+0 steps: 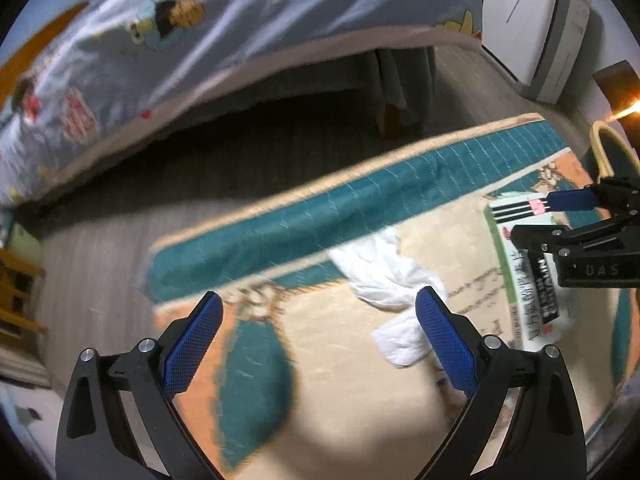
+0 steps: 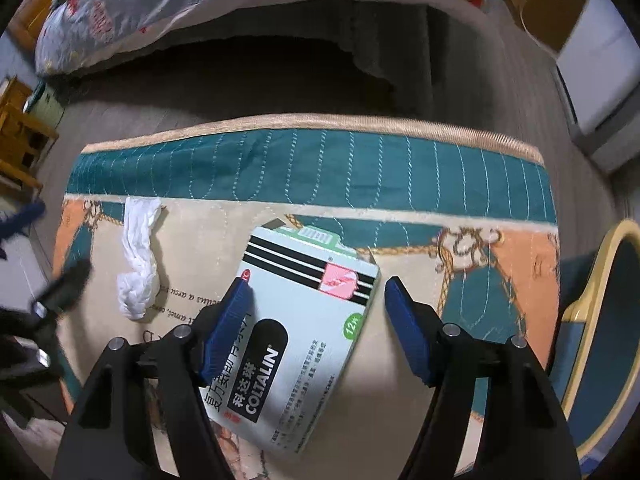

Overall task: Collect trash
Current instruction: 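Grasp the white COLTALIN medicine box with the right tool, then grasp the white crumpled tissue with the left tool while the right tool holds the box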

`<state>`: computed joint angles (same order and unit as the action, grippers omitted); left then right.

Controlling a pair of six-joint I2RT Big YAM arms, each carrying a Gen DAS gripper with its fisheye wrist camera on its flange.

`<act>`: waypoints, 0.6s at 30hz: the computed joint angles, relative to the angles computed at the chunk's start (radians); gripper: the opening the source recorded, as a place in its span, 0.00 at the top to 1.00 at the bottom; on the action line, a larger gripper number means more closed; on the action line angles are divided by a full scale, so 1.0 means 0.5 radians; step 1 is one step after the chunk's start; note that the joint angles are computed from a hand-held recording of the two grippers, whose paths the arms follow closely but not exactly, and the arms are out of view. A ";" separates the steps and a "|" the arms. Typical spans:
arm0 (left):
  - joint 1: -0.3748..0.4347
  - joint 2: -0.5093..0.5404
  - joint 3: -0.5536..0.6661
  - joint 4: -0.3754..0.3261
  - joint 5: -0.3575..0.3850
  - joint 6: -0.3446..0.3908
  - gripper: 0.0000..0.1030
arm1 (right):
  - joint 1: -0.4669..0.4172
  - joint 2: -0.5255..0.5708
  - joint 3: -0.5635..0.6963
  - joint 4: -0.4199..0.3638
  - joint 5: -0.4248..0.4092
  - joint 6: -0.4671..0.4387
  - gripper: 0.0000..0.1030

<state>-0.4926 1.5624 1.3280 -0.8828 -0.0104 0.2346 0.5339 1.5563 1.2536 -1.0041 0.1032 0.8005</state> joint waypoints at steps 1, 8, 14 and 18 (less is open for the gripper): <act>-0.003 0.013 -0.003 -0.013 0.044 -0.012 0.09 | -0.015 -0.023 -0.027 0.018 -0.030 0.049 0.32; -0.105 0.076 -0.038 -0.070 0.088 0.090 0.33 | -0.084 -0.114 -0.159 0.135 -0.184 0.188 0.32; -0.134 0.102 -0.014 -0.161 0.184 0.148 0.88 | -0.074 -0.093 -0.139 0.120 -0.205 0.140 0.31; -0.084 0.094 -0.013 -0.205 0.221 0.143 0.91 | -0.066 -0.096 -0.136 0.100 -0.204 0.131 0.27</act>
<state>-0.5346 1.6096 1.3212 -0.9852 0.1000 0.3061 0.5011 1.5084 1.1854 -0.9543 0.0014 0.8658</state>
